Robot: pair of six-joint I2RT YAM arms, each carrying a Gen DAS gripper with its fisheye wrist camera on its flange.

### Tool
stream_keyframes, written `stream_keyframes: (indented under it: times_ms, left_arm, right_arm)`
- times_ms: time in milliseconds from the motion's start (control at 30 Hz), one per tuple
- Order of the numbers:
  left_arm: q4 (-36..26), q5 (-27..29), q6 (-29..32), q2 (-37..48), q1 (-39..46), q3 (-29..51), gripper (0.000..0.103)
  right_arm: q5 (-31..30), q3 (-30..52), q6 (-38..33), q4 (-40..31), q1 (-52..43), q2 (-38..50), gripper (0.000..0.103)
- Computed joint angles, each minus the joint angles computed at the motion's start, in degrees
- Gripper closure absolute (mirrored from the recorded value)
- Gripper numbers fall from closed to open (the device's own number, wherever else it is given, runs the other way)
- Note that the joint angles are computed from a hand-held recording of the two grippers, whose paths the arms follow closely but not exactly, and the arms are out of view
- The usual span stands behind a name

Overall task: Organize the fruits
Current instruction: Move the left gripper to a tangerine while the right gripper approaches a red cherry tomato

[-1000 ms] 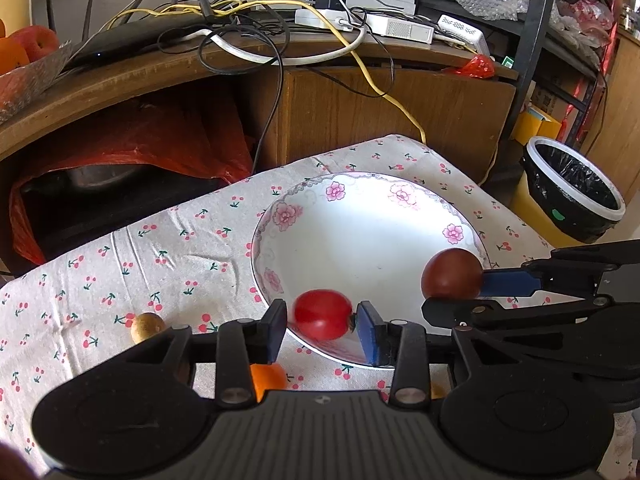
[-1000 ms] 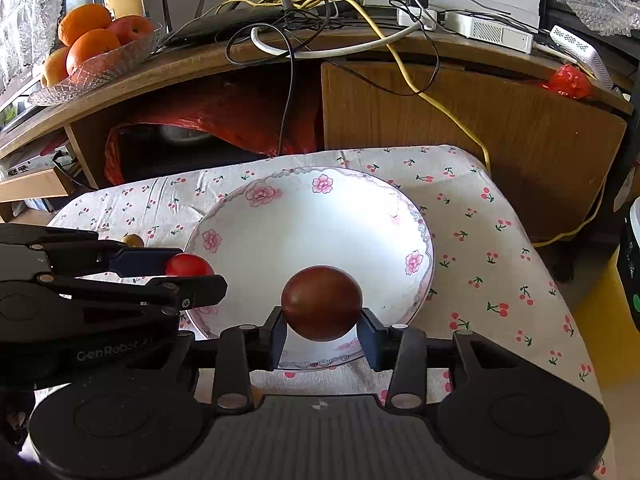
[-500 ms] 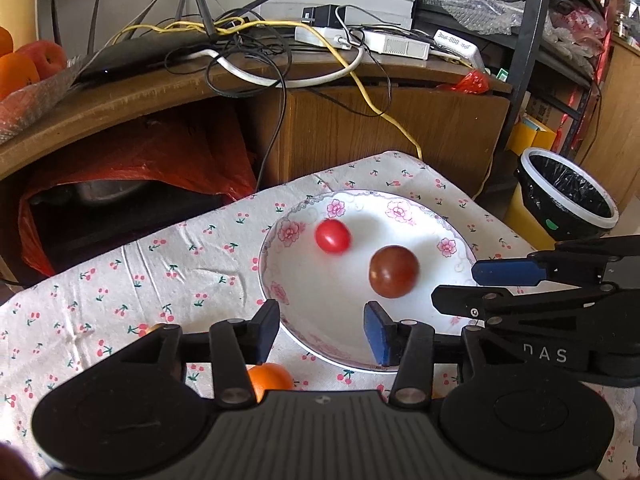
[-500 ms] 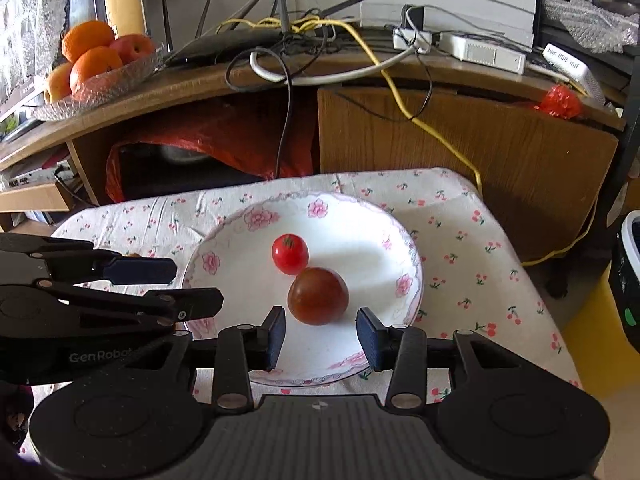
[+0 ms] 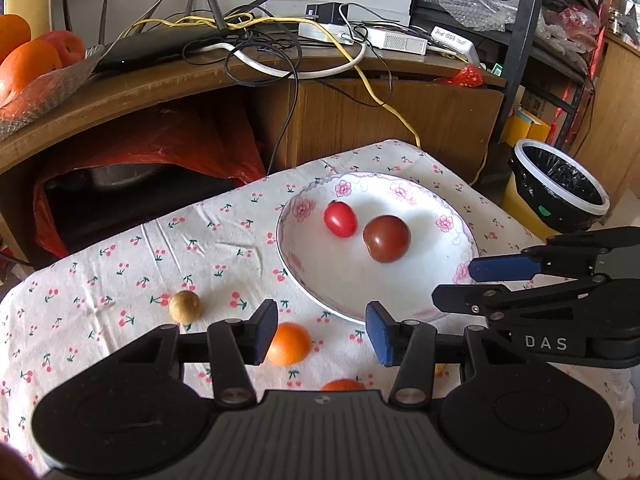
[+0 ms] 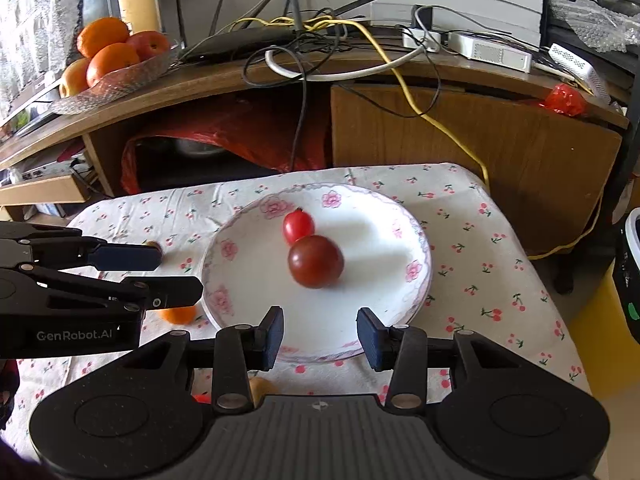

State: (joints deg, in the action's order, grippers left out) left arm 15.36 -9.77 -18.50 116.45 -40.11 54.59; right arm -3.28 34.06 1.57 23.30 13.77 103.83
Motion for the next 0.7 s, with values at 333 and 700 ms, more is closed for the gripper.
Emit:
stream_keyframes:
  times_ms: [333,700]
  left_arm:
    - [2.1,0.7,1.6,-3.9,-0.3,-6.3,0.043]
    - [4.4,3.0,3.5,-5.6,0.1,-12.9,0.043]
  right_arm:
    - [-0.5,-1.3,-0.2,-1.1,2.0,-1.3,0.065]
    - [-2.9,-3.7,-0.4,-2.5,3.6,-2.6,0.064]
